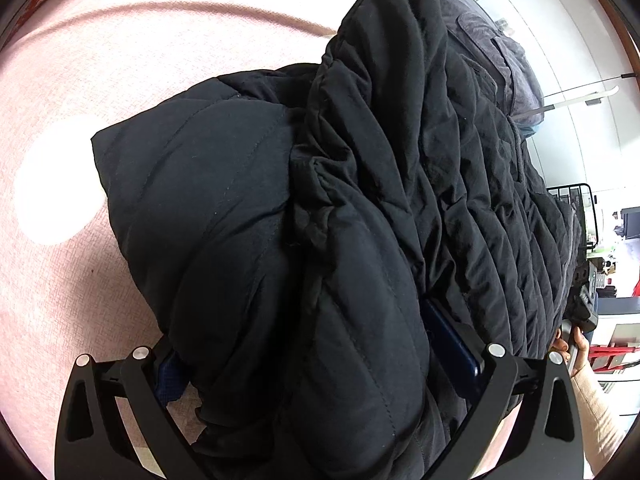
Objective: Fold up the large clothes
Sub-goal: 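Grasp the folded black jacket with both grippers and lift it off the bed, then carry the held jacket with both grippers toward the beige coat by the machine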
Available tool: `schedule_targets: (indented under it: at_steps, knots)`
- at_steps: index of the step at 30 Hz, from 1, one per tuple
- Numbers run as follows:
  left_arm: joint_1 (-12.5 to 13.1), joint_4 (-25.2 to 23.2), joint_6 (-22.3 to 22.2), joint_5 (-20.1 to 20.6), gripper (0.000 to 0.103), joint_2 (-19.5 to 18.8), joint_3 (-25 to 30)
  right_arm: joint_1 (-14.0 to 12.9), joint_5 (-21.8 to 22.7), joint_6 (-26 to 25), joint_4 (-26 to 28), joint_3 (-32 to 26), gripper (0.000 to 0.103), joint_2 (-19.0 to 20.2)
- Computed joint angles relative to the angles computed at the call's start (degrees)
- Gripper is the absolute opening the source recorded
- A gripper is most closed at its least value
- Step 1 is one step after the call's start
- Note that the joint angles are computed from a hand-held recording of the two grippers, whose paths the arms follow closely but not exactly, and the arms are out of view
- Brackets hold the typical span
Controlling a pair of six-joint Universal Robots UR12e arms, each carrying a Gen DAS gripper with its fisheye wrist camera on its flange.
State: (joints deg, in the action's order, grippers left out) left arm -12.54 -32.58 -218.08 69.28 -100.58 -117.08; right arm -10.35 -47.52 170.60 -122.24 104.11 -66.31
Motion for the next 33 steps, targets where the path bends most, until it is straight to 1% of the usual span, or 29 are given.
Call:
schedule_targets:
  at_steps: [3, 4, 5, 6, 7, 8, 9, 11, 12, 14, 15, 17, 18, 20, 22, 24, 26, 28, 29, 30, 31, 32, 33]
  knots:
    - [-0.48, -0.14, -0.34, 0.3, 0.098, -0.92, 1.09, -1.13, 6.3, 2.35, -2.35, 1.0, 0.089, 1.15]
    - [-0.56, -0.27, -0.33, 0.4, 0.098, -1.04, 1.26, -1.66, 10.2, 2.77, -1.83, 1.15, 0.089, 1.87]
    - [-0.57, -0.5, -0.23, 0.48, 0.098, -0.99, 1.32, -1.99, 13.65, 2.83, -0.09, 0.93, 0.089, 2.62]
    - [-0.68, -0.92, -0.12, 0.65, 0.098, -1.16, 1.64, -1.84, 14.69, 3.57, 0.38, 0.63, 0.089, 3.28]
    - [-0.74, -1.18, -0.06, 0.77, 0.098, -1.28, 1.83, -1.21, 13.42, 3.56, 0.57, 0.19, 0.09, 3.36]
    - [-0.74, -1.45, 0.13, 0.87, 0.098, -1.27, 1.9, -0.19, 11.36, 1.17, 2.32, -1.11, 0.092, 3.45]
    - [-0.89, -1.92, 0.32, 1.14, 0.098, -1.46, 2.26, 0.56, 9.7, -1.58, 4.18, -2.27, 0.098, 3.58]
    - [-1.14, -2.48, 0.28, 1.6, 0.098, -1.79, 2.83, 1.92, 5.69, -4.5, 5.52, -3.77, 0.099, 3.64]
    - [-1.31, -2.81, 0.18, 1.98, 0.098, -1.96, 3.16, 2.58, 3.65, -7.13, 6.36, -4.49, 0.099, 3.63]
    - [-1.7, -3.28, -0.13, 2.77, 0.098, -2.22, 3.72, 3.11, 2.08, -10.98, 7.74, -5.25, 0.099, 3.7]
    - [-2.0, -3.52, -0.38, 3.51, 0.098, -2.4, 4.07, 3.16, 2.17, -11.09, 7.58, -5.3, 0.099, 3.79]
    - [-2.63, -3.85, -0.72, 4.88, 0.098, -2.7, 4.63, 3.21, 2.37, -8.12, 5.2, -4.68, 0.099, 3.69]
    - [-3.03, -4.12, -0.92, 5.85, 0.098, -2.9, 5.02, 3.13, 2.04, -7.48, 4.12, -3.94, 0.099, 3.19]
    - [-3.58, -4.64, -1.41, 7.12, 0.098, -3.28, 5.67, 3.8, 0.3, -6.89, 1.04, -2.81, 0.099, 2.46]
    - [-4.17, -6.04, -1.85, 8.51, 0.098, -3.69, 6.66, 3.92, 0.2, -6.4, -0.17, -2.33, 0.099, 2.04]
    - [-4.46, -7.54, -2.36, 9.27, 0.098, -3.98, 7.56, 3.86, 1.0, -5.91, -0.68, -2.14, 0.098, 2.01]
    - [-4.86, -9.58, -3.15, 10.12, 0.098, -4.29, 8.79, 3.87, -0.14, -5.16, -3.12, -1.21, 0.094, 1.48]
    - [-5.47, -11.34, -3.94, 11.22, 0.096, -4.57, 10.08, 3.75, -2.22, -4.27, -6.38, 0.47, 0.083, 0.42]
    - [-5.91, -12.06, -3.67, 11.91, 0.09, -4.7, 10.86, 3.9, -2.94, -3.27, -8.13, 1.13, 0.079, -0.04]
    - [-6.41, -12.62, -3.03, 12.74, 0.081, -4.77, 11.66, 3.96, -2.77, -2.68, -8.74, 1.48, 0.069, -0.35]
    - [-6.86, -12.95, -2.58, 13.37, 0.076, -4.75, 12.16, 3.68, -1.59, -1.82, -9.23, 2.18, 0.058, -0.7]
    - [-7.36, -13.51, -1.82, 14.21, 0.068, -4.75, 12.83, 3.5, -0.82, -0.89, -9.54, 2.55, 0.054, -0.89]
    - [-8.11, -14.42, -0.71, 15.66, 0.059, -4.73, 13.73, 3.36, -0.26, 0.24, -10.3, 2.97, 0.046, -1.17]
